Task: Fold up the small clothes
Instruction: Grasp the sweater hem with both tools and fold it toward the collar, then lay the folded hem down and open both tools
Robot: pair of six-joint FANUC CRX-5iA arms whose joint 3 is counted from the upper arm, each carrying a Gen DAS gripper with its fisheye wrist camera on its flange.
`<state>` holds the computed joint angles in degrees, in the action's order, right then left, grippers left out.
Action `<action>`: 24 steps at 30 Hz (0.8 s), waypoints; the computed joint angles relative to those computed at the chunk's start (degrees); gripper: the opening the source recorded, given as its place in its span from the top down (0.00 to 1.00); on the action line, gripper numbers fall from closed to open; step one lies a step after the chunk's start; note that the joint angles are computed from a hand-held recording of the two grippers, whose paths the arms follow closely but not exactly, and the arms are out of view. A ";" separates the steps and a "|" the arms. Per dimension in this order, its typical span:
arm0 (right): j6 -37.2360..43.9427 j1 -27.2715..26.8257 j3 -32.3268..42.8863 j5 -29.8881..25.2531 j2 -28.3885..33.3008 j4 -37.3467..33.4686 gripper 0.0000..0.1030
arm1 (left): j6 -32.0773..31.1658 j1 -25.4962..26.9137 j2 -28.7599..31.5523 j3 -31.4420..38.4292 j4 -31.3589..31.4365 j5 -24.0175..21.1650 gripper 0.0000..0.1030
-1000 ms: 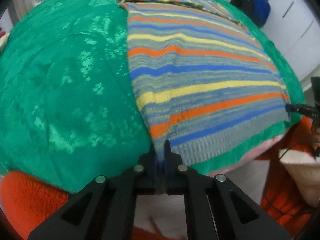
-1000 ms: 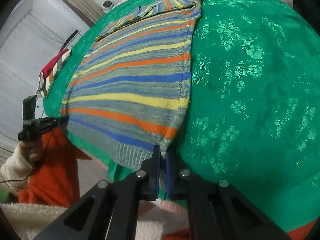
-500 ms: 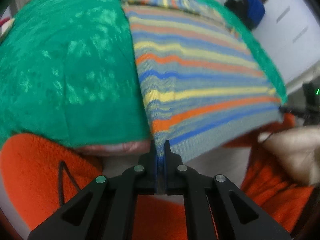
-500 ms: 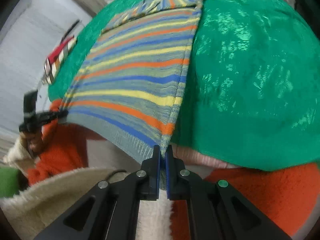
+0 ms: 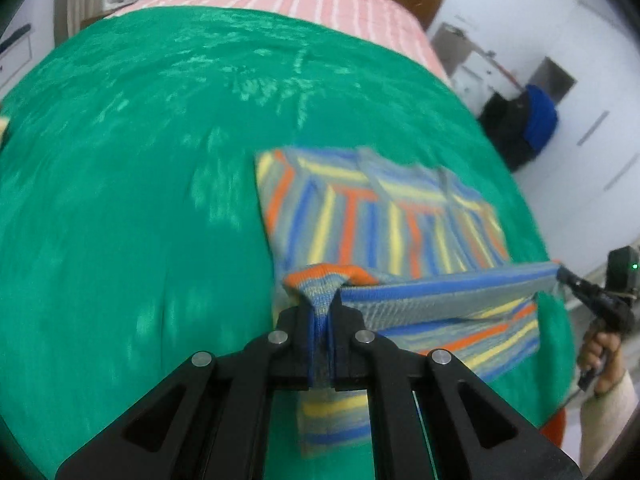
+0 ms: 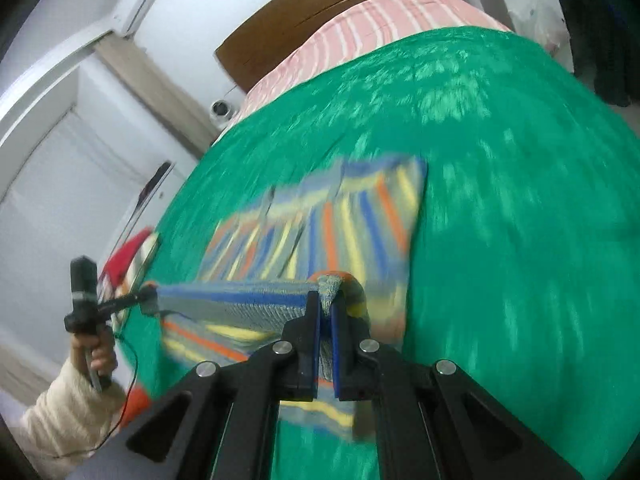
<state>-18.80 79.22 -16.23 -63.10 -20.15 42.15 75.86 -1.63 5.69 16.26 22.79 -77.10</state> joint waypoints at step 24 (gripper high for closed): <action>5.14 -2.42 -6.01 3.80 -1.11 -4.43 0.40 | -10.22 4.53 -13.31 -19.86 0.13 2.18 0.29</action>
